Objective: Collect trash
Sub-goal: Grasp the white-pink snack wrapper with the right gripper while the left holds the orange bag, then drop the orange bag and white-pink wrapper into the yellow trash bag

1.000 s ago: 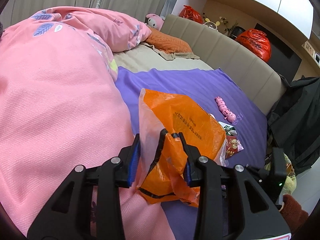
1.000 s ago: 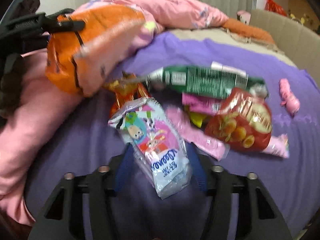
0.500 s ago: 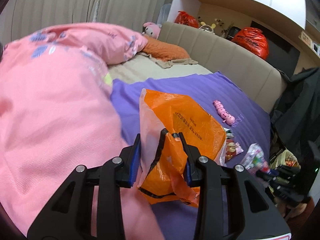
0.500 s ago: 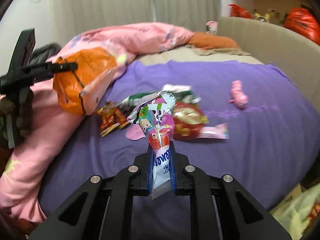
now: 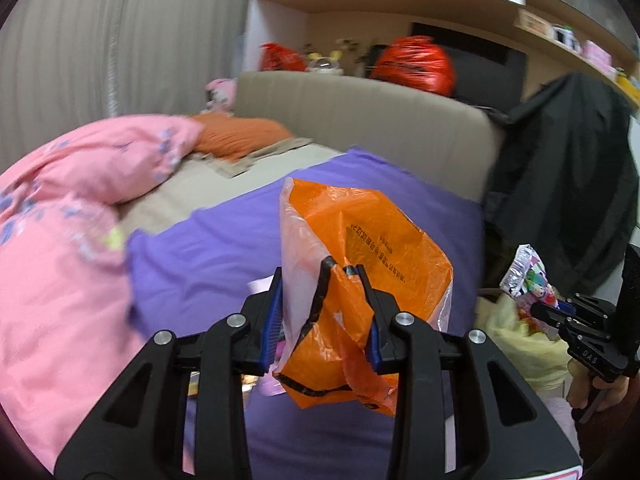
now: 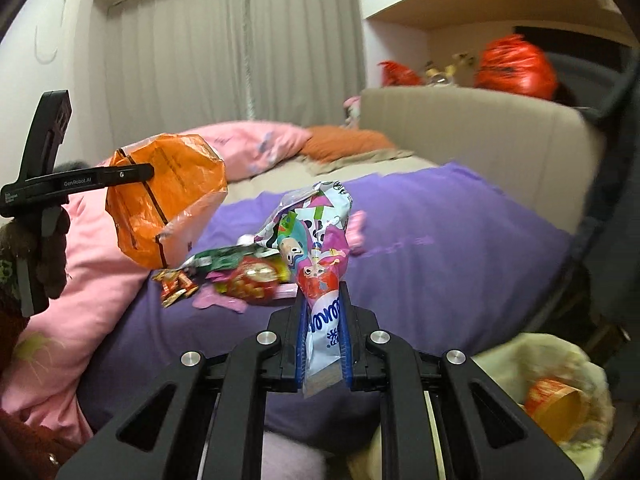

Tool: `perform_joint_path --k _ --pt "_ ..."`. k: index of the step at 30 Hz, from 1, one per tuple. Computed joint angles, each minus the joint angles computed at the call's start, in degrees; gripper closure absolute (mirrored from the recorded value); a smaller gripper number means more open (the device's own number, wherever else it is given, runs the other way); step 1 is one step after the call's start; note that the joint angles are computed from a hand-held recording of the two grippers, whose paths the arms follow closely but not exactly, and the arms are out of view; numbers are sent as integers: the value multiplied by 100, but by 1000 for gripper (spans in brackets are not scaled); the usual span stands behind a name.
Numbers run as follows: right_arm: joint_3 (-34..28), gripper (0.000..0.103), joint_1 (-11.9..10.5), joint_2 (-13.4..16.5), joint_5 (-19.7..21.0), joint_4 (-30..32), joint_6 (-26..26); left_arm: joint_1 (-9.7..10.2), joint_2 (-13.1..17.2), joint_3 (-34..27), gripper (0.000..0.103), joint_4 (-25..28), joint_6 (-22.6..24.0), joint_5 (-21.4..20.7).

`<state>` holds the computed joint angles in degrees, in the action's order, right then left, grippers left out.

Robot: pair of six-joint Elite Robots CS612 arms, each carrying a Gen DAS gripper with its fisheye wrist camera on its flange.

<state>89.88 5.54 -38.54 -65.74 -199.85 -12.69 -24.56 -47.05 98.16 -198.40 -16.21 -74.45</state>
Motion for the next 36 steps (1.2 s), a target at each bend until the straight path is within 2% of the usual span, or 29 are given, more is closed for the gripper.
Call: perform_joint_path --k 10,19,24,26,28,31,36 --pt "962 89 -625 -465 -485 -1073 344 -520 386 -849 72 73 641 -565" --pt "1446 89 -1058 -639 -797 -1478 652 -835 846 -1655 74 746 1008 -1296" --pt "1486 89 -1165 -619 -1034 -1326 631 -1020 1289 -2326 74 1058 1482 -1428" --pt "1406 89 -1171 -587 -1082 -1198 673 -1070 1511 -2673 74 1331 1685 -1547" --pt "1321 89 -1188 -547 -1088 -1022 675 -1092 1729 -3033 74 1927 1912 -1808" --pt "1110 89 -1165 -449 -1079 -624 566 -1108 1908 -3319 75 2809 2146 -1946" --pt "638 89 -1094 -189 -933 362 174 -1043 2007 -3437 76 3524 2159 -2221"
